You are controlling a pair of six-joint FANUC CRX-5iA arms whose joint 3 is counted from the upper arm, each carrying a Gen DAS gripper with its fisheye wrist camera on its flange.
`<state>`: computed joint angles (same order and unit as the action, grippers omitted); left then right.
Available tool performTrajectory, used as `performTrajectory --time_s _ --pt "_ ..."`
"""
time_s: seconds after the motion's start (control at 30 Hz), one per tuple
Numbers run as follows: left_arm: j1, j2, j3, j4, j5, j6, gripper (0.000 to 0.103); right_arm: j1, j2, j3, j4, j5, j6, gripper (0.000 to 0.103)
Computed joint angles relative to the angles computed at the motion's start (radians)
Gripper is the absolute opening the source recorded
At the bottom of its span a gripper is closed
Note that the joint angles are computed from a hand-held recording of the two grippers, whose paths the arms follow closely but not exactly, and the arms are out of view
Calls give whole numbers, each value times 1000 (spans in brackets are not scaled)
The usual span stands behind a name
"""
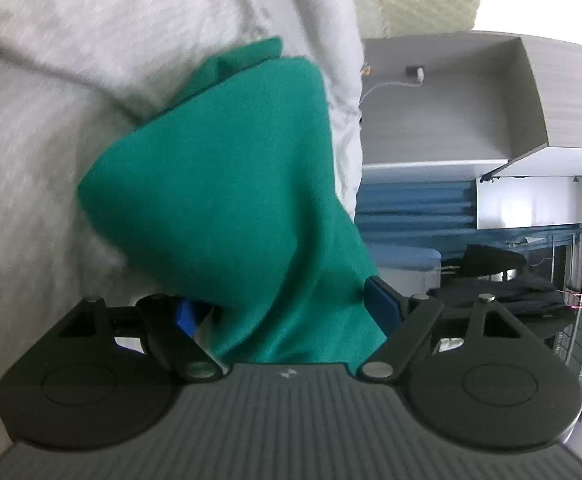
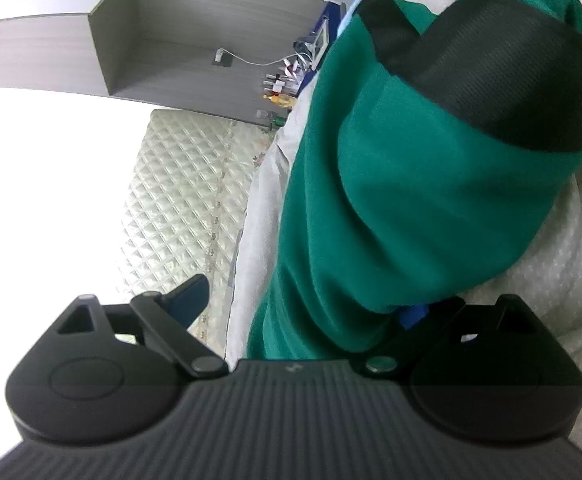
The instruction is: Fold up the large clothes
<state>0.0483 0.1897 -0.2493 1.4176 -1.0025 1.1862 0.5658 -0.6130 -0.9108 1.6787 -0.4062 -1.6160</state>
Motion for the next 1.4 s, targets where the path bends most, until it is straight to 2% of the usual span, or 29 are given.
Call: performTrajectory --time_s 0.17,0.23,0.27,0.33,0.37,0.4,0.43,0.5,0.6,0.8,0.9,0.97,1.1,1.17,1.3,1.33,1.4 --pt "-14 18 25 -32 20 4 83 158 24 21 -288 -137 123 97" --pt "-20 26 46 -66 32 12 81 194 38 32 -359 -187 165 97" --pt "-15 34 67 -95 33 26 78 206 49 45 -399 -207 204 97" --pt "-16 35 88 -140 47 42 63 191 72 61 -427 -199 235 96" --pt "-15 35 95 -154 52 47 59 175 79 60 -411 -185 216 86" --pt "-16 36 100 -160 59 50 49 173 86 67 -419 -186 222 75" --pt "-14 33 105 -170 64 51 41 187 94 83 -450 -208 255 71" --pt "-8 26 104 -180 63 35 34 234 100 112 -499 -281 320 47" --pt "-11 13 116 -185 80 2 27 261 99 121 -462 -334 320 36" --pt "14 -53 70 -149 62 -66 23 333 78 145 -423 -432 378 33" --pt "46 -95 60 -173 21 -77 23 414 70 167 -447 -501 415 33" --pt "79 -122 64 -205 -34 -51 23 488 40 163 -454 -570 408 33" --pt "154 -212 25 -243 -131 -33 23 707 -10 175 -477 -781 402 33" --pt "203 -264 14 -282 -195 -52 23 848 -44 178 -485 -911 393 33" --pt "304 -338 -15 -321 -333 -101 24 1034 -48 210 -502 -1073 349 34" --pt "327 -355 -29 -324 -357 -101 24 1066 -53 205 -500 -1092 348 34" --pt "347 -376 -44 -337 -378 -102 25 1072 -44 217 -526 -1092 328 39"
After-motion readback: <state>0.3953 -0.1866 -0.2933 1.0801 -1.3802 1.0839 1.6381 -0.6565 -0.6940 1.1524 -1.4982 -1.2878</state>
